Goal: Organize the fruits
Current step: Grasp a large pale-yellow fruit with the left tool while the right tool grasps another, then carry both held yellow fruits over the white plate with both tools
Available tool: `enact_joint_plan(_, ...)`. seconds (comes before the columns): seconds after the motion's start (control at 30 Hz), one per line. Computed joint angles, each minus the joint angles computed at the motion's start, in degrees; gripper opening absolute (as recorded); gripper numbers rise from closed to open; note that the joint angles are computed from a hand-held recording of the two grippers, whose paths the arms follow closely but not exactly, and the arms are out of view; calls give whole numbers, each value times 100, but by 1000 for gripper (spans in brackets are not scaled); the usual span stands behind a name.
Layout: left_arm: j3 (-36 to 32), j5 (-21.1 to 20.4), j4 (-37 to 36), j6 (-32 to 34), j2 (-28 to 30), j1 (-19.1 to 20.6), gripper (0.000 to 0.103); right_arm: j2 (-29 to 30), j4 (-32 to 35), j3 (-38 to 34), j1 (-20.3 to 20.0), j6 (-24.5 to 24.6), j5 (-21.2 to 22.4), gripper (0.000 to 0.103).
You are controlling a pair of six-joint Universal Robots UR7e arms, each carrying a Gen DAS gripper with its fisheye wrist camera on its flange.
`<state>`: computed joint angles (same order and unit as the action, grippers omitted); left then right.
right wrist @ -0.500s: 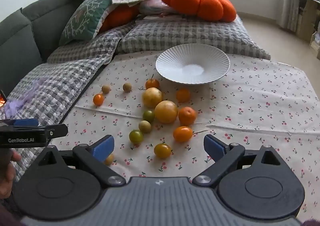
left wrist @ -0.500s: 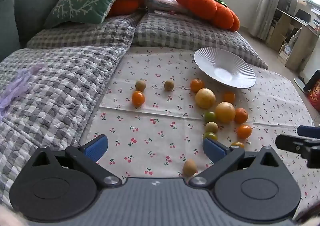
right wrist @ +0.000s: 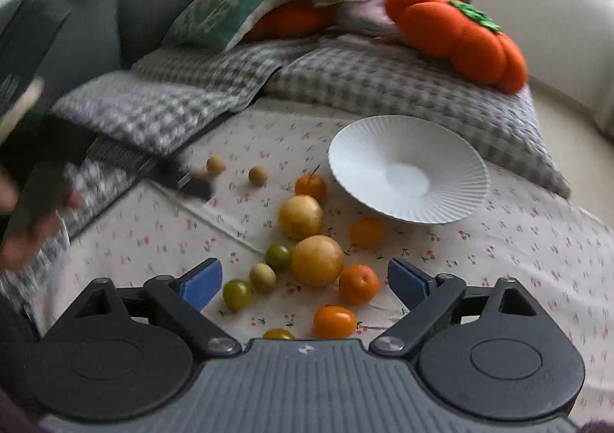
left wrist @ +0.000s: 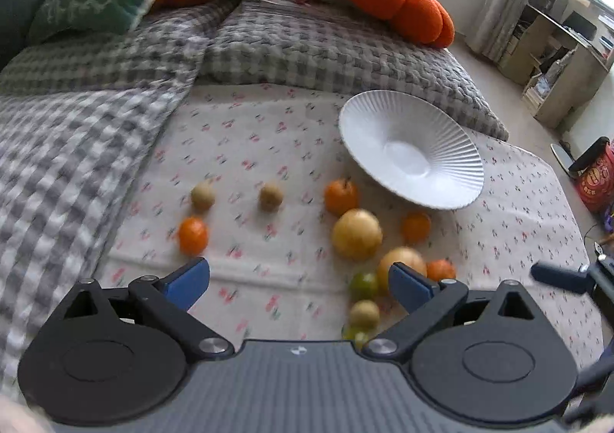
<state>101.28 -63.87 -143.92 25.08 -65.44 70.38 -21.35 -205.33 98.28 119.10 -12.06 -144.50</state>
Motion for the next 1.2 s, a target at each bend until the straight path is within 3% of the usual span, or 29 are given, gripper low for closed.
enact_joint_plan(0.2,-523,19,809,-370,555,83,84,67,-296,62,-300,-417,410,91)
enact_joint_plan(0.27,-550,-240,600,-301,641,96,82,124,-234,-8,-379,-496,498,91)
enact_joint_plan(0.37,-663,-184,478,-186,850,78,81,166,-94,-109,-467,-659,573,88)
enact_joint_plan(0.77,-1130,-457,918,-747,1370,200,72,271,112,-445,-801,-1311,1043,71)
enact_joint_plan(0.93,-1108,-375,857,-558,1467,161,66,229,342,-416,-949,-1207,1194,53)
enact_joint_plan(1.0,-1085,-382,765,-456,1480,152,63,213,391,-419,-979,-1192,1246,50)
enact_joint_plan(1.13,-1008,-256,508,-242,1483,116,45,175,463,-434,-1016,-1136,1324,46)
enact_joint_plan(1.2,-1080,-280,570,-283,1505,135,44,161,461,-409,-1007,-1025,1328,45)
